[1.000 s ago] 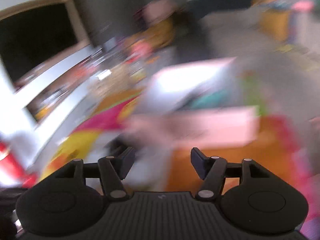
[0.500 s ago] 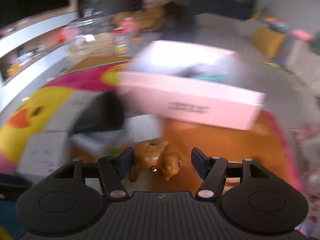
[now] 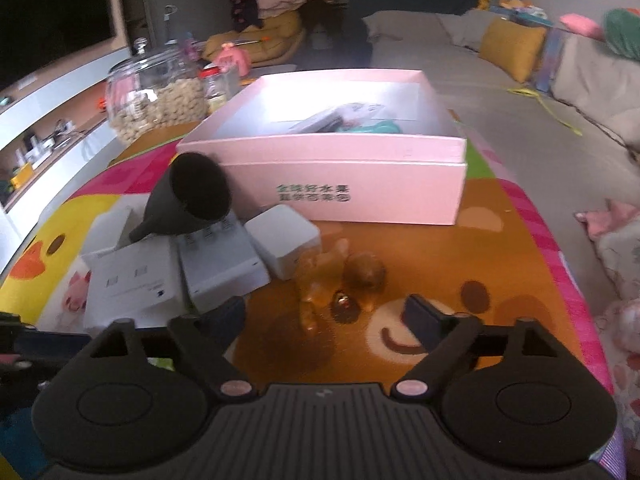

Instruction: Organize rigid objects

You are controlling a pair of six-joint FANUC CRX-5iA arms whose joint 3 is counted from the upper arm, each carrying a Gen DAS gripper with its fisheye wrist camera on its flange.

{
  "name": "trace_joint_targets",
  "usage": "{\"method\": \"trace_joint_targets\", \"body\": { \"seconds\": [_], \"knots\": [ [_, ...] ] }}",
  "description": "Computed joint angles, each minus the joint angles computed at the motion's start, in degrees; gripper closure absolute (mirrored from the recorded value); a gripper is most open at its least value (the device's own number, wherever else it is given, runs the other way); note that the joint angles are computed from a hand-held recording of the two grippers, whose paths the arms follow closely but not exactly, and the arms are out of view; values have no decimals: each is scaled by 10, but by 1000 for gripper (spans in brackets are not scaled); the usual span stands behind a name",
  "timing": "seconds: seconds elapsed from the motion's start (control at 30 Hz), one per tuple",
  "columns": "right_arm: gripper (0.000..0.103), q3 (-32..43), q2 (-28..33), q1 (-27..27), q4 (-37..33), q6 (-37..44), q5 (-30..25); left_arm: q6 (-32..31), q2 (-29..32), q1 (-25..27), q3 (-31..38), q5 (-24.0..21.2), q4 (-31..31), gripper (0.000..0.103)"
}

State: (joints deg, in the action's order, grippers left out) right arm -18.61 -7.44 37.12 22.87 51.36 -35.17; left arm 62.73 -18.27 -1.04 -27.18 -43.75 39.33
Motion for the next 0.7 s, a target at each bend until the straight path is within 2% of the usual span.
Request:
{"method": "trace_joint_targets", "body": {
  "seconds": [0.1,0.17,0.23,0.3,0.43,0.5,0.57,0.6,0.63,0.7],
  "knots": [
    [2,7,0,-2,-31,40,3,-9,-37,8,-30,57,12,65],
    [1,16,-1,-4,-62,76,1,48,-44,21,-25,83,-27,65],
    [1,15,-4,-4,-70,91,2,126,-39,36,-6,82,-85,65],
    [4,14,-6,-4,-73,96,4,143,-34,44,-9,86,-85,65],
    [14,7,-15,-11,-82,91,17,54,-17,34,-40,95,26,65],
    [22,8,-17,-15,-86,87,18,18,-5,24,-36,82,45,65],
    [24,3,-20,-18,-61,61,21,-10,18,4,-11,48,29,64],
    [24,-10,-23,-18,-23,25,30,-25,27,-5,6,27,4,64],
    [24,-22,-27,-19,16,-9,39,-39,29,-16,16,18,-15,64],
    [24,-40,-33,-25,73,-54,55,-77,22,-31,14,26,-16,64]
  ]
}}
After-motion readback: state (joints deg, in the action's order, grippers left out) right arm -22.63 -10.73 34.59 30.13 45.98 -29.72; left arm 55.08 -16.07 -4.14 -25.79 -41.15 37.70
